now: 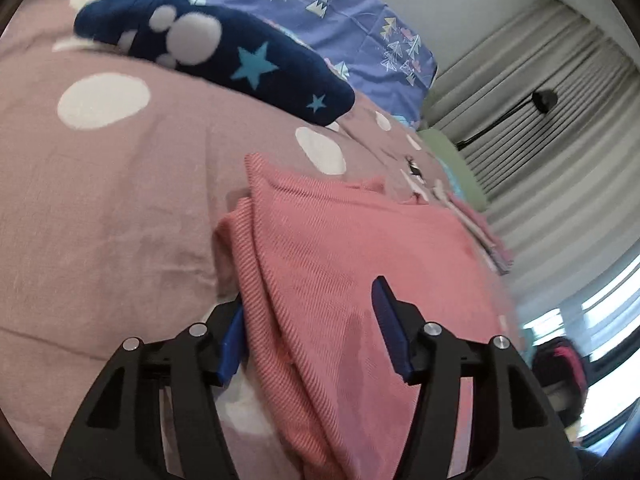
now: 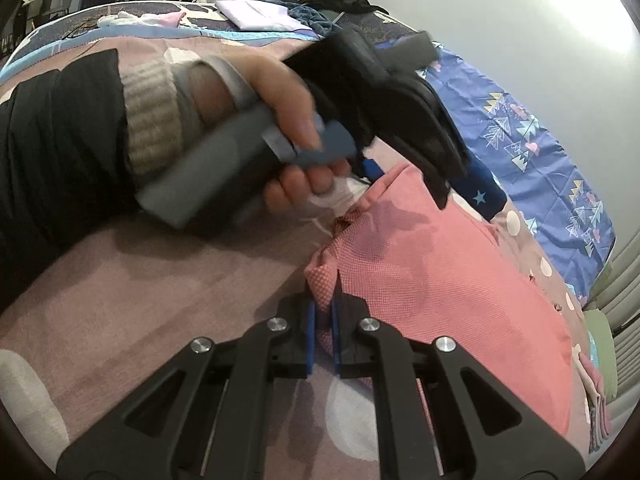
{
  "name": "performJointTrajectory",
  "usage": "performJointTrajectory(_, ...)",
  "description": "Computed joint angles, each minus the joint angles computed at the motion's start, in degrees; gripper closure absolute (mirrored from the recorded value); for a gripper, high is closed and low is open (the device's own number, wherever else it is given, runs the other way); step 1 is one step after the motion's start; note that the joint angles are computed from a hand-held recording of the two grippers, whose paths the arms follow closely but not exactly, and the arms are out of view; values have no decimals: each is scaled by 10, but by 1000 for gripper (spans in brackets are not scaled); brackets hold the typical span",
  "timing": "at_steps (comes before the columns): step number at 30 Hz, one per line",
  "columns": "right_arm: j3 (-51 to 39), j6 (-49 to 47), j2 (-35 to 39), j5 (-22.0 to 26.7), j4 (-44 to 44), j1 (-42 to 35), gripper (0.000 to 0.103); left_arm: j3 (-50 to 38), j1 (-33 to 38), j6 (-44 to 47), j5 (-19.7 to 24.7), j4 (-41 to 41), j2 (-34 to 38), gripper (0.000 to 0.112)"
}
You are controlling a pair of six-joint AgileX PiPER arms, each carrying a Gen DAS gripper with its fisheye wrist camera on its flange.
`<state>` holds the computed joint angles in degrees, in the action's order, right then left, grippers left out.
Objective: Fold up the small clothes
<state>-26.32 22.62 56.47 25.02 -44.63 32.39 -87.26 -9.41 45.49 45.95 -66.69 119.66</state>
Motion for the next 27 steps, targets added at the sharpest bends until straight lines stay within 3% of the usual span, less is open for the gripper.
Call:
performJointTrajectory(3, 10, -29, -26, 14, 17, 8, 81, 15, -12, -5, -46, -11, -7, 61)
performJointTrajectory(5, 25, -2, -52, 50, -26, 35, 76, 9, -9, -18, -49, -4, -1, 77)
performJointTrajectory(7, 37, 13, -65, 82, -55, 51, 76, 1, 5, -22, -32, -17, 11, 81)
performJointTrajectory(11, 60, 106, -61, 132, -151, 99, 72, -1, 8, -16, -26, -20, 14, 81)
performJointTrajectory(16, 59, 256, 15, 178, -277, 160, 72, 7, 1, -7, -43, -14, 7, 80)
performJointTrajectory(19, 41, 290, 56, 167, -307, 146, 73, 8, 2, -5, -42, -16, 7, 80)
performJointTrajectory(22, 30, 328, 93, 167, -340, 151, 81, 9, 3, -1, -40, -23, 8, 80)
performJointTrajectory(27, 24, 350, 115, 172, -356, 157, 86, 10, 2, 5, -42, -27, 8, 78)
